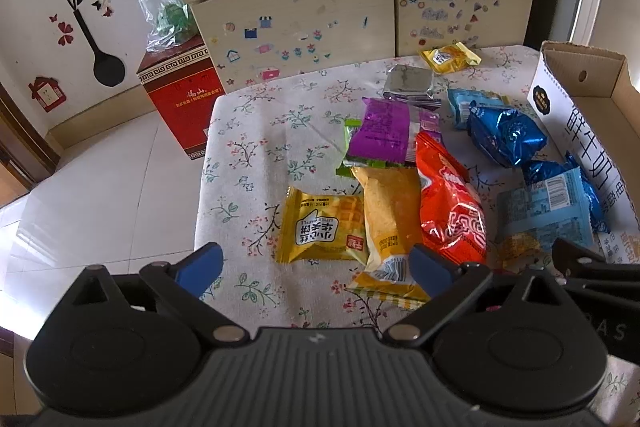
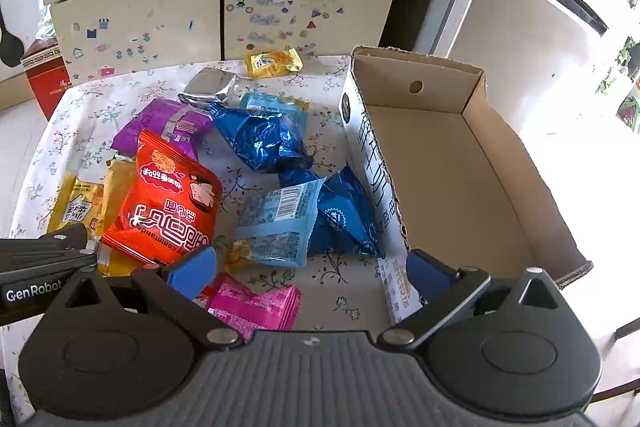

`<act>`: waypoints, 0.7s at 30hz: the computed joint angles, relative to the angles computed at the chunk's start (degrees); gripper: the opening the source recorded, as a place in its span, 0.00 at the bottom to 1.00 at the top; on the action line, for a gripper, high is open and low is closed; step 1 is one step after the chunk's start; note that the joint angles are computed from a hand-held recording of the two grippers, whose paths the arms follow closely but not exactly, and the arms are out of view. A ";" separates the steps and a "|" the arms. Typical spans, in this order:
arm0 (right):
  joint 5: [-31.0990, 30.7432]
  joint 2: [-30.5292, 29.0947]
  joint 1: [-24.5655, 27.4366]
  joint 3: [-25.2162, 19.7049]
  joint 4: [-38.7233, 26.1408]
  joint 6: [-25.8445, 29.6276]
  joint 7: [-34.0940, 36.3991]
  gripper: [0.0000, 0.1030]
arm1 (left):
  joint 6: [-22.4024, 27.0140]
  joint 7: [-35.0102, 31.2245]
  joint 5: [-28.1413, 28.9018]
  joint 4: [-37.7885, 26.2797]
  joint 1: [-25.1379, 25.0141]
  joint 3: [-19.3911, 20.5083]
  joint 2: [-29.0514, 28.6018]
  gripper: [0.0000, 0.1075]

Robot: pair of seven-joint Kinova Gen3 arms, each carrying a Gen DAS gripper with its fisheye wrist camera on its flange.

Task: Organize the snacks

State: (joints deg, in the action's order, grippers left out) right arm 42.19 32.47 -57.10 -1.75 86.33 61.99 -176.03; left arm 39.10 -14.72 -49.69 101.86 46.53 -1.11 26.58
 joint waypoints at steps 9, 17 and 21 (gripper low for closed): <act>0.48 -1.08 0.24 -0.12 1.92 -2.38 -1.32 1.00 | -3.25 0.73 0.29 1.89 -1.17 0.20 -1.09 0.92; 2.28 -7.33 2.18 -0.65 10.67 -12.72 -6.72 1.00 | -11.50 -4.19 5.37 5.46 -5.28 -0.10 -4.06 0.92; 3.09 -10.59 4.25 -1.11 15.73 -19.44 -11.17 1.00 | -13.48 -10.27 10.66 5.82 -8.64 0.89 -5.11 0.92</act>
